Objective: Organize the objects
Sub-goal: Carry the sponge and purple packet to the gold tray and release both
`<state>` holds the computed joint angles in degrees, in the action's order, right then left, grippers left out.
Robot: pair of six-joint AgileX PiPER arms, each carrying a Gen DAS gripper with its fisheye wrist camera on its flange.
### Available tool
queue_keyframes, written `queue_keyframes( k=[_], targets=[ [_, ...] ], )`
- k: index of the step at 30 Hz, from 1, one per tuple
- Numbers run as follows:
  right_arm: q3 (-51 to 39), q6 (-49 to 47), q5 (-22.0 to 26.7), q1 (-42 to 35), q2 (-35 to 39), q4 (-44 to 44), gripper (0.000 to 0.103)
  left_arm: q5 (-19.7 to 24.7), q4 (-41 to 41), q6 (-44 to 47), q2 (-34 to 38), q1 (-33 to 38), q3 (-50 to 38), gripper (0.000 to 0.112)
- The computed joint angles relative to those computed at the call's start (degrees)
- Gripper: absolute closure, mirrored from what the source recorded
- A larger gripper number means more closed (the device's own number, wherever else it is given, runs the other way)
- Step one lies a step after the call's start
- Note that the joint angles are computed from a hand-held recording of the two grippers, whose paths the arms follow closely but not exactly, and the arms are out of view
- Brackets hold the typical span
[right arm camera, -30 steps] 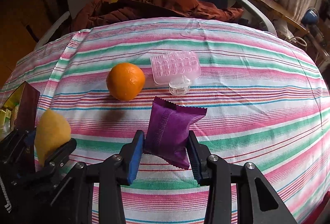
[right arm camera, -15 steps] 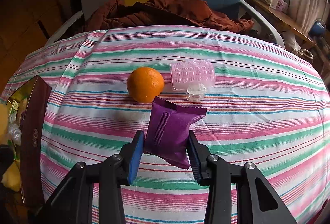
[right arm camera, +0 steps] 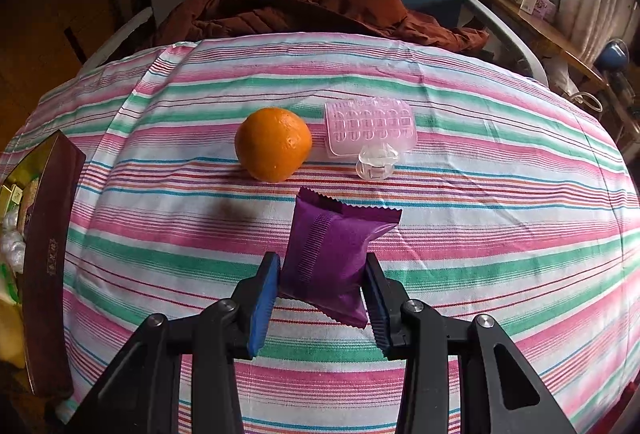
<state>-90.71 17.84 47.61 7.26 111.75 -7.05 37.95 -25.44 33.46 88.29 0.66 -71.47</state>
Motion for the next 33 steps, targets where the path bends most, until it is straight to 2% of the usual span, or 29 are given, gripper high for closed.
queue_keyframes(
  k=[4,11,16,20,25,29,33],
  targets=[
    [-0.2,-0.3,1.0,0.9,-0.3,1.0,0.061,3.2,-5.4,4.2,0.1,10.0,-0.3,0.058],
    [2.0,1.0,-0.3,5.9,-4.1,2.6,0.061,7.1,-11.6,9.2,2.6,25.2,-2.5,0.058],
    [3.8,2.9,-3.1,12.6,-8.0,4.1,0.061,8.0,-12.4,10.0,4.4,31.5,-2.8,0.058],
    [3.5,4.6,-5.4,19.0,-9.5,4.7,0.061,9.2,-13.7,11.6,4.9,34.2,-1.8,0.058],
    [-0.1,4.8,-6.4,26.0,-7.1,5.9,0.061,12.7,-17.7,15.1,5.6,35.7,-1.3,0.058],
    [-1.7,4.8,-6.5,29.4,-5.1,6.6,0.061,15.0,-19.9,17.2,5.4,34.7,-1.3,0.058],
    [-3.7,5.7,-5.6,31.7,-3.1,5.7,0.061,15.7,-19.4,14.7,6.1,32.0,-3.1,0.057]
  ],
)
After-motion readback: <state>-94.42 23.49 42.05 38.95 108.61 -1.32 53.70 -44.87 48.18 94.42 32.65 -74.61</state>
